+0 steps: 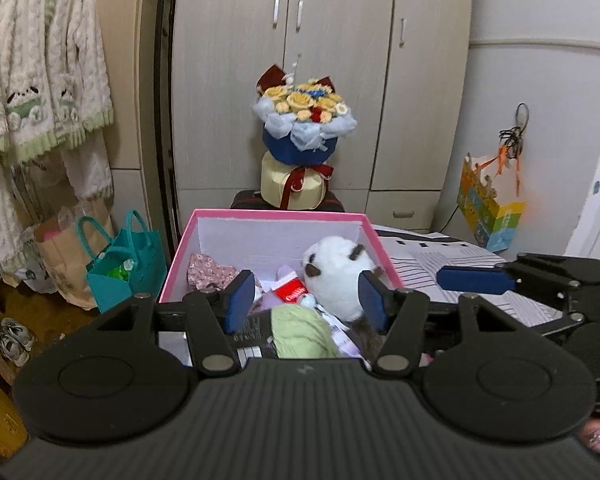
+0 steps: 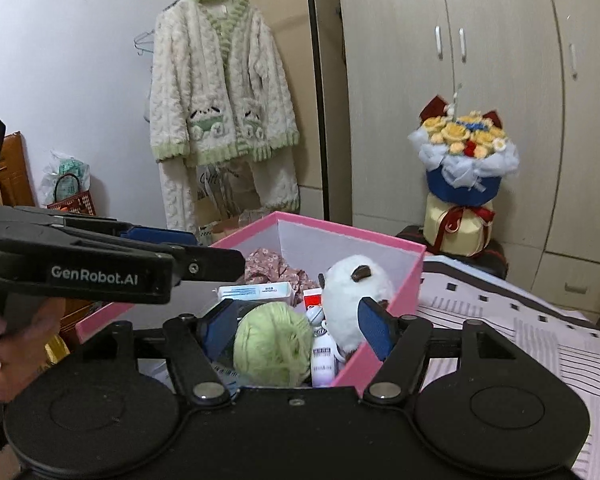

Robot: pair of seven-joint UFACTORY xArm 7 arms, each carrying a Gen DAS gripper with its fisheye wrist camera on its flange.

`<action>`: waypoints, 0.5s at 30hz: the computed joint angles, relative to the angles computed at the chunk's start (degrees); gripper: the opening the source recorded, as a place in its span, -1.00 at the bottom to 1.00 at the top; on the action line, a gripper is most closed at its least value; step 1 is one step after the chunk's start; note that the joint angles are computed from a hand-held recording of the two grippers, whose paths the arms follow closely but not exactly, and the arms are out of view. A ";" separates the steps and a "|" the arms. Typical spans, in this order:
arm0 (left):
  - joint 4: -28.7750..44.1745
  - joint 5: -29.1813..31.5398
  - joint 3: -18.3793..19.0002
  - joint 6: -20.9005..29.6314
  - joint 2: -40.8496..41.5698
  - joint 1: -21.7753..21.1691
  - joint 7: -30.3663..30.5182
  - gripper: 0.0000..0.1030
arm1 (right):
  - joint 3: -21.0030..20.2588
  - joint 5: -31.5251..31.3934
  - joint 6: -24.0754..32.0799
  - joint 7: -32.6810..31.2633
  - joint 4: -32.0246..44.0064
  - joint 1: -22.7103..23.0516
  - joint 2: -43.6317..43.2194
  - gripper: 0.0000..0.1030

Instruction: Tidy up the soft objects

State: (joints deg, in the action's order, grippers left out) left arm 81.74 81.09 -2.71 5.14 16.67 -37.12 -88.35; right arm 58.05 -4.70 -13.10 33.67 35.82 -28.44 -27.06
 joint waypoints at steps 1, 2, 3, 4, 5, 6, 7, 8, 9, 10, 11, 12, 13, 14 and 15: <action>-0.89 2.20 0.37 -0.06 -1.12 -0.59 -2.12 0.10 | -1.64 0.23 0.68 0.18 -1.13 2.26 -1.85 0.46; -1.64 5.03 0.27 0.34 -2.17 -0.94 -4.86 0.10 | -2.82 0.34 1.60 0.52 -2.06 3.97 -3.74 0.47; -2.66 7.56 -0.28 1.00 -3.43 -0.96 -7.26 0.11 | -3.81 0.33 2.77 1.07 -2.95 5.54 -5.85 0.48; -3.62 9.31 -0.99 1.60 -4.56 -0.80 -8.83 0.11 | -4.68 0.12 3.97 1.76 -3.72 6.96 -7.81 0.48; -4.64 10.90 -1.75 2.15 -5.70 -0.57 -10.30 0.11 | -5.72 -0.30 4.87 2.46 -4.50 8.50 -9.37 0.48; -5.74 12.23 -2.57 2.72 -6.89 -0.32 -11.55 0.11 | -7.16 -0.67 5.63 3.15 -5.57 10.52 -10.89 0.48; -6.80 13.02 -3.43 3.28 -7.96 -0.01 -12.18 0.11 | -8.14 -1.01 6.30 3.96 -6.26 11.95 -12.09 0.48; -7.72 13.52 -4.30 3.79 -8.91 0.34 -12.44 0.11 | -9.12 -1.23 6.97 4.92 -7.22 13.54 -13.67 0.48; -8.82 14.15 -5.22 4.46 -10.08 0.63 -12.93 0.11 | -10.10 -1.42 7.84 5.90 -8.15 15.13 -15.42 0.48; -9.85 14.61 -6.13 5.07 -11.19 0.97 -13.27 0.11 | -11.06 -1.71 8.61 6.75 -9.07 16.58 -16.95 0.48; -10.95 15.16 -7.05 5.54 -12.41 1.33 -13.60 0.11 | -11.84 -1.98 9.64 7.64 -9.70 17.83 -18.40 0.48; -11.77 15.39 -7.93 5.82 -13.37 1.78 -13.75 0.12 | -12.48 -2.26 10.77 8.58 -10.23 18.92 -19.85 0.53; -12.67 15.51 -8.80 6.01 -14.42 2.25 -13.94 0.23 | -12.91 -2.53 12.06 9.60 -10.74 19.91 -21.51 0.57; -13.54 15.77 -9.68 6.20 -15.47 2.73 -14.39 0.32 | -13.31 -2.86 13.45 10.59 -11.23 20.86 -23.28 0.64; -14.27 16.20 -10.54 6.53 -16.43 3.17 -14.94 0.32 | -13.61 -3.26 14.82 11.52 -11.70 21.72 -25.01 0.67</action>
State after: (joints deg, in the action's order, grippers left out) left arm 67.46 97.29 -13.25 11.67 0.24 -33.95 -103.29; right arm 44.44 -7.95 1.71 45.19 24.12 -6.71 -52.07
